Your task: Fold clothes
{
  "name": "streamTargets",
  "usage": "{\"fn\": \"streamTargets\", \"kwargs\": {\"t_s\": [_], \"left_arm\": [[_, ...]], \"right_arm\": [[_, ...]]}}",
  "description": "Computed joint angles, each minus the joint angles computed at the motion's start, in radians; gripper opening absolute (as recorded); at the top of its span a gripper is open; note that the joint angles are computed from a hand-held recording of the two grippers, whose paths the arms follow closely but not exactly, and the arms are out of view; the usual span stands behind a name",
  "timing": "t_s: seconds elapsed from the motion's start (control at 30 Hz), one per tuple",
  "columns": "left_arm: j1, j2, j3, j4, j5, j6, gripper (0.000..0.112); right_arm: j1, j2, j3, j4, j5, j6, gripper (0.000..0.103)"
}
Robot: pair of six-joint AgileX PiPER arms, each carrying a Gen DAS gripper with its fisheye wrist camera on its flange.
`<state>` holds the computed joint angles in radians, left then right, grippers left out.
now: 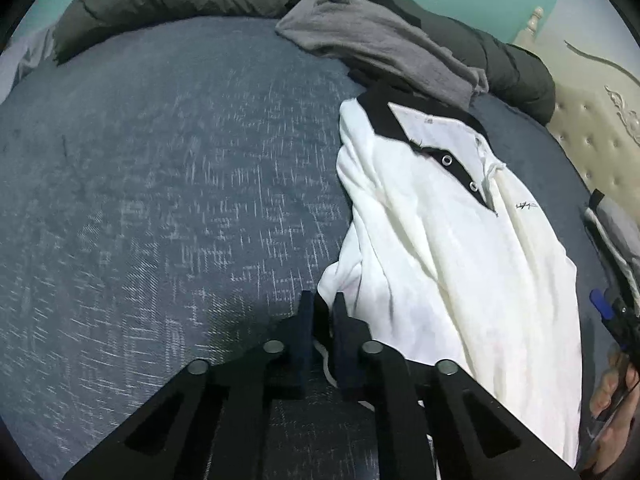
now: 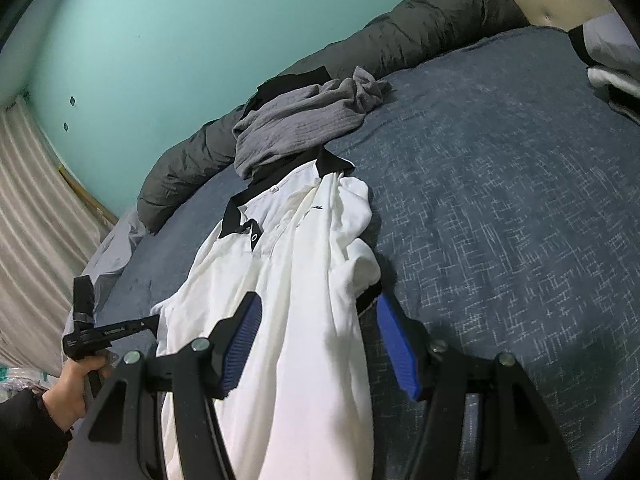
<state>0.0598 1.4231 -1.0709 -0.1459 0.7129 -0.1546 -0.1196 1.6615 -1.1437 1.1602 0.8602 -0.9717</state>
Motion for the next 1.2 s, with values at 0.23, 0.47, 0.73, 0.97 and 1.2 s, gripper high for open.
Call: {"fn": "streamTargets", "kwargs": {"t_s": [0.23, 0.47, 0.73, 0.97, 1.2], "left_arm": [[0.119, -0.074, -0.08, 0.031, 0.11, -0.01, 0.006], [0.287, -0.029, -0.209, 0.045, 0.215, 0.036, 0.006], [0.356, 0.064, -0.28, 0.074, 0.244, -0.012, 0.006], [0.363, 0.098, -0.203, -0.013, 0.224, 0.024, 0.012], [0.336, -0.074, -0.032, 0.028, 0.117, -0.043, 0.048]], "right_arm": [[0.006, 0.0, -0.002, -0.006, -0.001, 0.002, 0.061], [0.005, 0.007, -0.005, -0.005, 0.003, 0.01, 0.061], [0.012, 0.019, -0.015, -0.017, 0.0, 0.016, 0.061], [0.01, 0.03, -0.026, -0.034, 0.0, 0.031, 0.061], [-0.013, 0.049, -0.039, -0.047, 0.005, 0.07, 0.061]]}}
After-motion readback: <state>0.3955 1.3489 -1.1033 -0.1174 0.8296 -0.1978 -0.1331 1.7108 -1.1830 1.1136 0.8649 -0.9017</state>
